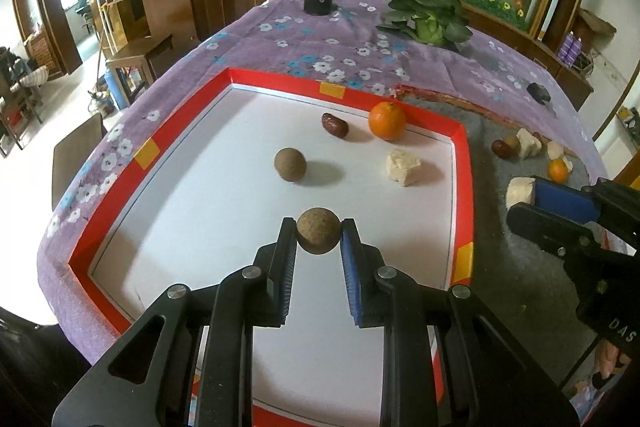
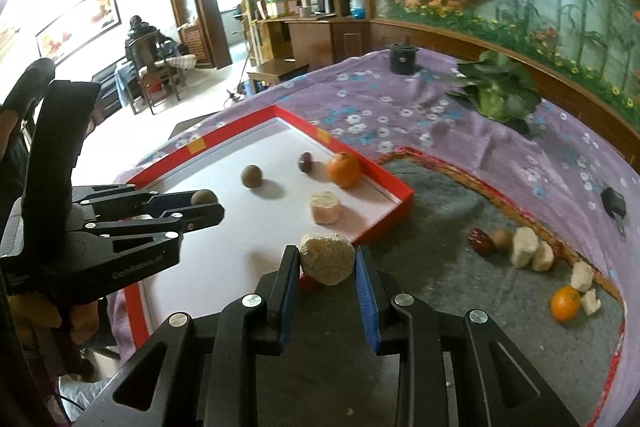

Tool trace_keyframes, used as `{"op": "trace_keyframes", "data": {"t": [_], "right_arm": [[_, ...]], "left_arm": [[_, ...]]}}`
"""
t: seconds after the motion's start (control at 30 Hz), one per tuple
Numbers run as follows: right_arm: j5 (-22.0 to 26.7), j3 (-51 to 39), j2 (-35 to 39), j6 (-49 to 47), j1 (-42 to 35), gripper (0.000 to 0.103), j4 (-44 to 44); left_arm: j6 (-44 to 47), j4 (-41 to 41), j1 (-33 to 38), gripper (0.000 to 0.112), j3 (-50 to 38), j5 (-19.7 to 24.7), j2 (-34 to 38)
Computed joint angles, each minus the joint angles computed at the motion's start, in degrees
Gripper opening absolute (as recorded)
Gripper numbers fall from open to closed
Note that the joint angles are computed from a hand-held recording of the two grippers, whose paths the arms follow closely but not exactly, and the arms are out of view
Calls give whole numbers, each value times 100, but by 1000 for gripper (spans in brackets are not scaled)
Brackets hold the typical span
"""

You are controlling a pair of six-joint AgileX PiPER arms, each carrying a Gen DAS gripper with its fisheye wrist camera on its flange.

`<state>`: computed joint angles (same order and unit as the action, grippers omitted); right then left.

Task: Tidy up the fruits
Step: 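Carry nut and cake cube over the white tray and open both grippers, then withdraw both open grippers from the tray toward the pile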

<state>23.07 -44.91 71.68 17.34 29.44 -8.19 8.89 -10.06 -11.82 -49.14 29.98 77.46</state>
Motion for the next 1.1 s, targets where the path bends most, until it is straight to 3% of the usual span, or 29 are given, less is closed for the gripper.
{"op": "trace_keyframes", "data": {"t": [0.27, 0.53, 0.67, 0.8, 0.87, 0.9, 0.97, 1.03, 1.1], "right_arm": [[175, -692, 858, -513, 196, 27, 294], [335, -1223, 1761, -913, 142, 27, 554], [115, -1189, 1913, -917, 33, 27, 593], [-35, -1042, 1809, -2006, -260, 33, 1824], [-129, -936, 1700, -2144, -278, 34, 1993], [-163, -885, 1647, -2254, -284, 34, 2109], [-182, -816, 1556, -2196, -260, 34, 2074], [-242, -737, 1457, -1967, -209, 34, 1857], [-327, -594, 1276, -2137, -269, 34, 2097]], "left_arm": [[182, -162, 98, 21, -32, -51, 163], [-244, 252, 79, 21, -185, -192, 411], [-540, 467, 10, 21, -251, -225, 539], [-643, 398, 51, 21, -351, -164, 677], [-857, 608, 16, 22, -358, -196, 706], [-1031, 785, -20, 23, -356, -216, 714], [-1139, 907, -51, 40, -347, -234, 716], [-1348, 1082, -86, 50, -265, -341, 629], [-1732, 1489, -183, 51, -210, -409, 549]]}}
